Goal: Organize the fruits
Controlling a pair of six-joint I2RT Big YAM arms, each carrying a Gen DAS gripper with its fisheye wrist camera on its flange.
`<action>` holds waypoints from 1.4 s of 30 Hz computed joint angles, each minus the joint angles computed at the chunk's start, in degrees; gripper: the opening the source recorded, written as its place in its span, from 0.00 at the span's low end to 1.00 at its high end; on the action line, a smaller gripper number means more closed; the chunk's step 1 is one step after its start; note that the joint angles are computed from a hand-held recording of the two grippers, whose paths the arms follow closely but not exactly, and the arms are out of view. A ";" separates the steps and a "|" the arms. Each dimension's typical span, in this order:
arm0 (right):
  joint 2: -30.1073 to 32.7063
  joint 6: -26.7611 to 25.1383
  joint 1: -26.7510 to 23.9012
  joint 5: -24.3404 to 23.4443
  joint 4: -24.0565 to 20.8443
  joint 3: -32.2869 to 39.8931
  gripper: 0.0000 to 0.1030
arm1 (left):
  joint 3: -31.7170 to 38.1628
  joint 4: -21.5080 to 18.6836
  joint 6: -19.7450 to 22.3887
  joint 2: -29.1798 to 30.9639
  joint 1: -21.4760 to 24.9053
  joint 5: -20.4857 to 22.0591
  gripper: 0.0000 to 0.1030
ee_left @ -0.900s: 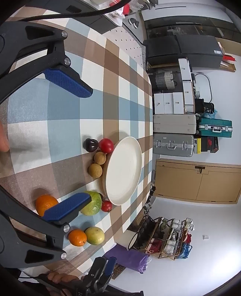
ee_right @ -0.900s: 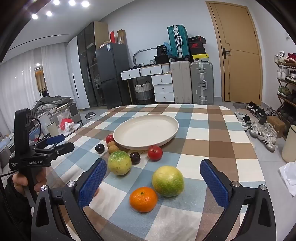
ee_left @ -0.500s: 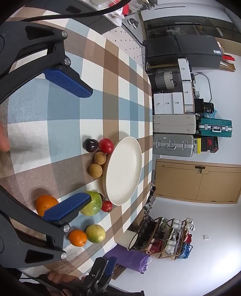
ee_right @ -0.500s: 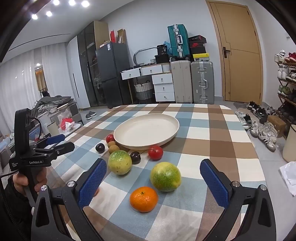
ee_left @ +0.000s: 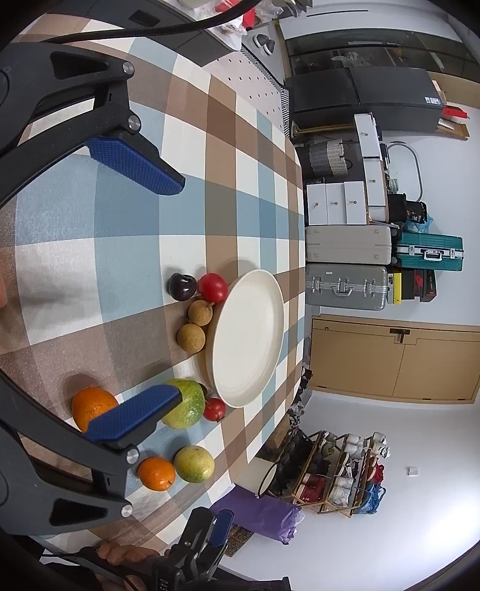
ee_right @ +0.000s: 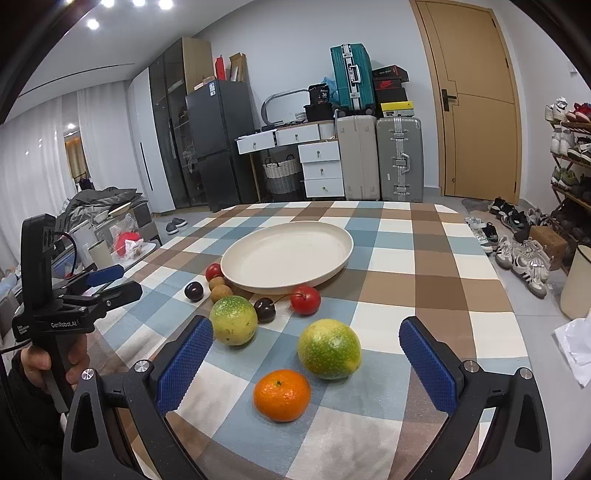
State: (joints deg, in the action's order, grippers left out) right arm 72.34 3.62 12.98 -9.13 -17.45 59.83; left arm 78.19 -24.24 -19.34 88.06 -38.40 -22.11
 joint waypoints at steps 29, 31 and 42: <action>1.39 -0.37 0.01 0.96 -2.15 1.30 1.00 | -0.01 0.40 1.80 0.01 -0.61 -0.03 0.99; 1.54 -0.47 -0.09 0.83 -2.51 1.46 1.00 | 0.19 0.20 2.02 0.14 -0.61 0.10 0.99; 2.82 -1.02 -0.08 1.18 -5.51 3.06 1.00 | 0.11 -0.11 0.84 0.02 0.26 3.89 0.99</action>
